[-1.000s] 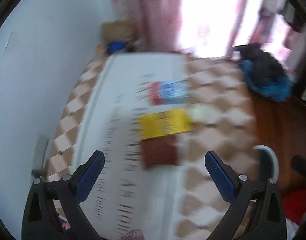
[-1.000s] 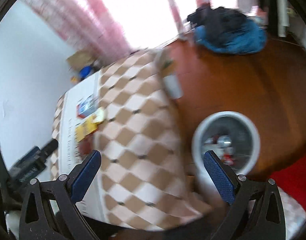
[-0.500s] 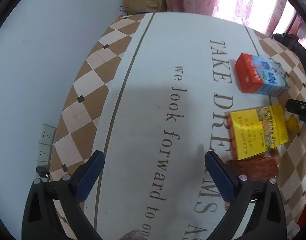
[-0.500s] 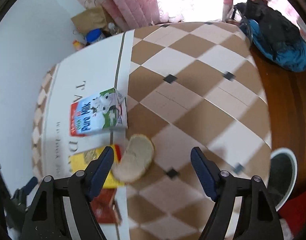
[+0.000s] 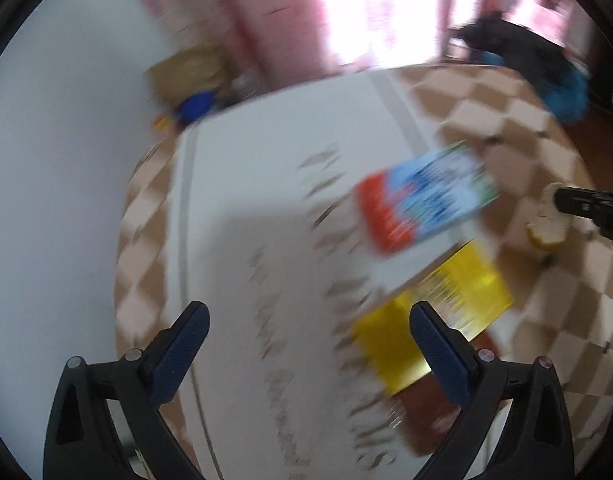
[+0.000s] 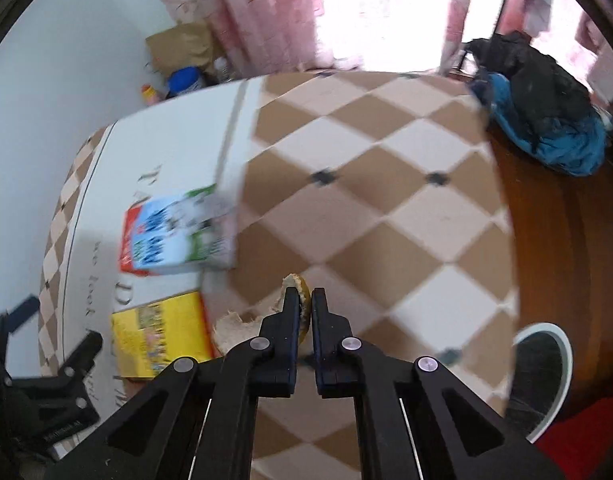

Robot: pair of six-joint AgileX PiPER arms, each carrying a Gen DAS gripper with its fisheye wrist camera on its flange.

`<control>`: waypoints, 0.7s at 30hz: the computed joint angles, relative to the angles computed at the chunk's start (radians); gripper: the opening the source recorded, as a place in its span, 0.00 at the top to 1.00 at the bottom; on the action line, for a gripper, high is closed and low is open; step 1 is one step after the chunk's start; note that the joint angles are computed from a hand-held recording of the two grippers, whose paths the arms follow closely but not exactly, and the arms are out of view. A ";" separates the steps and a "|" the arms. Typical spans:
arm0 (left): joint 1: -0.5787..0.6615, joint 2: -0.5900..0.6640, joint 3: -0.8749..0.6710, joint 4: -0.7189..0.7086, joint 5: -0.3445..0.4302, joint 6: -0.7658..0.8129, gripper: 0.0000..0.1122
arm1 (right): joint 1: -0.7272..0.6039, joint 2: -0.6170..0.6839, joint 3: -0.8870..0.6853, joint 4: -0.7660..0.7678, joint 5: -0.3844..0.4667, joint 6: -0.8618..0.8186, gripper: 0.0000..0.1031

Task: Collect trash
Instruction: 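Move both tools back over the bed toward the milk carton and bread crust, then grasp the DHA Pure Milk carton with the left gripper while the right grasps the bread crust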

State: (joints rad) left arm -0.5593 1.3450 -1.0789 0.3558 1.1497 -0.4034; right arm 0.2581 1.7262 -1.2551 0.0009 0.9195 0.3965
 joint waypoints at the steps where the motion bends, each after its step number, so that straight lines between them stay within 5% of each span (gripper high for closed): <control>1: -0.008 0.034 -0.041 -0.014 -0.002 0.047 0.09 | -0.030 -0.013 0.007 0.002 0.006 -0.014 0.94; 11: -0.001 0.325 -0.265 -0.159 0.021 0.451 0.12 | -0.267 -0.011 0.009 0.080 0.049 -0.138 0.94; 13: 0.006 0.345 -0.285 -0.164 0.043 0.451 0.35 | -0.284 -0.004 0.012 0.096 0.047 -0.157 0.94; 21: 0.022 0.300 -0.260 -0.184 0.043 0.384 0.43 | -0.285 -0.001 0.027 0.114 0.025 -0.166 0.94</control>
